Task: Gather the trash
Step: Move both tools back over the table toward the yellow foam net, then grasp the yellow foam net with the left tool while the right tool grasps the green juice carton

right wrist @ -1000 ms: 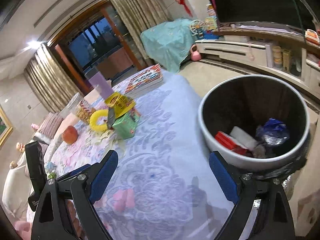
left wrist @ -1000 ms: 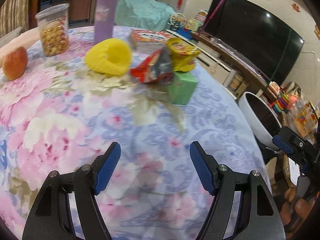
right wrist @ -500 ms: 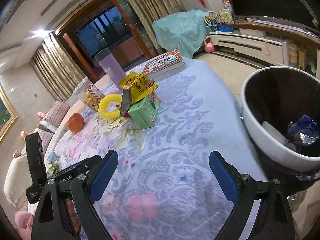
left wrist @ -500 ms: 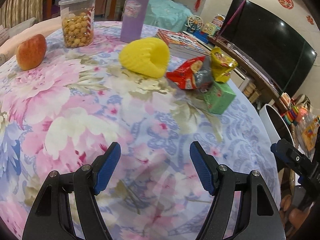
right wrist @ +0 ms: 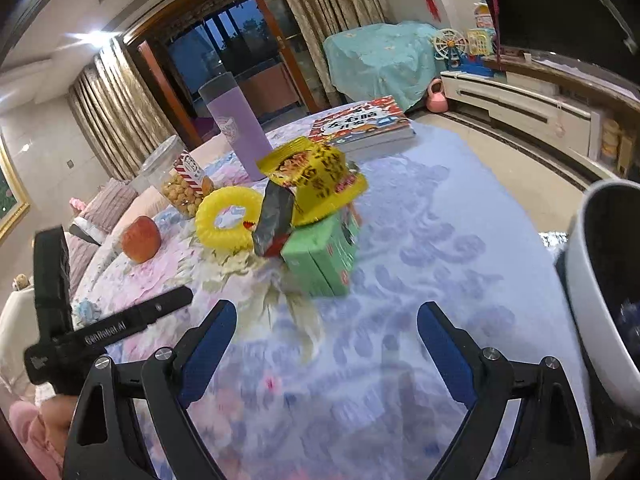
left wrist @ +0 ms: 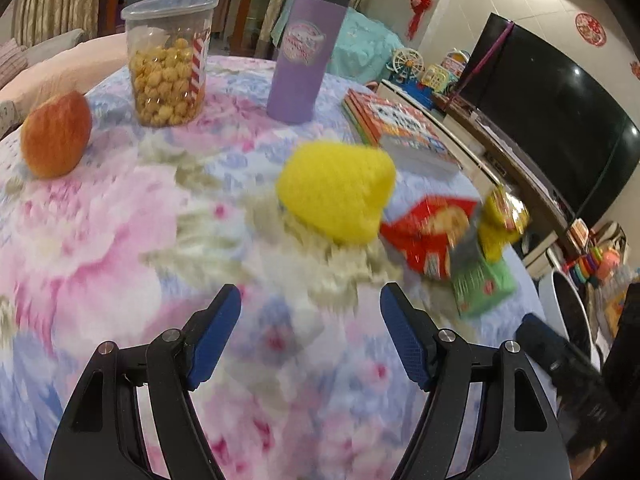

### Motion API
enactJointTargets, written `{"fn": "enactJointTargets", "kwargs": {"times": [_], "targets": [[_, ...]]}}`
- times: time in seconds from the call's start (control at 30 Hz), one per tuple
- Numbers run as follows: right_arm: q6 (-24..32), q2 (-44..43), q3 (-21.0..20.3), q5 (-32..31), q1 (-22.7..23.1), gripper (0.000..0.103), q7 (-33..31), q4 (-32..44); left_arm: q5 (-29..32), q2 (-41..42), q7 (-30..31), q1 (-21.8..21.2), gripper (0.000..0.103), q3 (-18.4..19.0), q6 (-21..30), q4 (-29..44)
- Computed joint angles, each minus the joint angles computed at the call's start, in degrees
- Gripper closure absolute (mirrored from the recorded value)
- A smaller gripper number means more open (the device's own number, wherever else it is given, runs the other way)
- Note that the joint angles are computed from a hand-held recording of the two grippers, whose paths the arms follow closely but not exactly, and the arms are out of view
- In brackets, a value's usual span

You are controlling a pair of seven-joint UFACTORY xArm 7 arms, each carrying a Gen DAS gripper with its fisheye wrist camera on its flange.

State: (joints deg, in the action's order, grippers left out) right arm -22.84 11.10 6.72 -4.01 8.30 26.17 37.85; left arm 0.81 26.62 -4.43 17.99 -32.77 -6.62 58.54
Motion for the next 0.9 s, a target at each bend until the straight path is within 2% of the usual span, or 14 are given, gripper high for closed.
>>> {"fn": "enactJointTargets", "kwargs": {"times": [0.23,0.3,0.37,0.43,0.47,0.5,0.57,0.6,0.7,0.87,0.9], "targets": [[3.39,5.07,-4.17,8.46,6.28,0.026,-6.49,7.10,-0.96,6.73,4.97,-3.71,0.027,2.38,5.17,11.29],[4.25,6.11,-4.90,10.11,6.97,0.031,-7.49,8.73,-1.70,7.63,6.07,-6.23,0.027,4.66,5.86,13.19],[4.57,7.04,-5.68,11.47,7.57,0.032,-8.28,10.05,-2.59,8.87,7.67,-7.12,0.028,5.22,6.75,14.78],[4.52,8.24,-5.94,12.25,7.67,0.038,-8.77,11.30,-3.32,9.66,9.68,-7.54,0.046,5.18,7.08,15.28],[4.72,8.74,-5.80,12.40,7.52,0.047,-8.81,11.80,-3.64,9.85,10.60,-7.95,0.068,5.44,7.93,15.65],[5.14,9.15,-4.72,11.73,6.33,0.059,-8.40,12.15,-4.03,10.06,11.61,-8.06,0.078,5.36,8.94,15.91],[5.86,9.47,-4.16,11.22,5.86,0.070,-8.16,12.42,-5.60,9.67,13.55,-6.84,0.085,3.86,8.34,14.78],[5.59,9.07,-4.68,11.58,6.56,0.070,-8.33,11.76,-6.36,8.86,14.15,-6.70,0.087,3.77,7.47,13.63],[3.77,7.24,-2.94,10.25,4.85,0.070,-7.60,8.84,-9.17,6.01,15.38,-3.82,0.090,1.01,5.43,9.04],[1.17,3.29,4.70,-0.89,-5.21,0.070,0.16,2.46,-11.11,-0.59,12.89,2.87,0.090,-4.97,0.80,-2.01],[0.40,2.56,6.29,-4.68,-7.78,0.070,2.97,1.08,-10.96,-1.77,11.84,4.19,0.090,-6.16,0.10,-4.02]]}}
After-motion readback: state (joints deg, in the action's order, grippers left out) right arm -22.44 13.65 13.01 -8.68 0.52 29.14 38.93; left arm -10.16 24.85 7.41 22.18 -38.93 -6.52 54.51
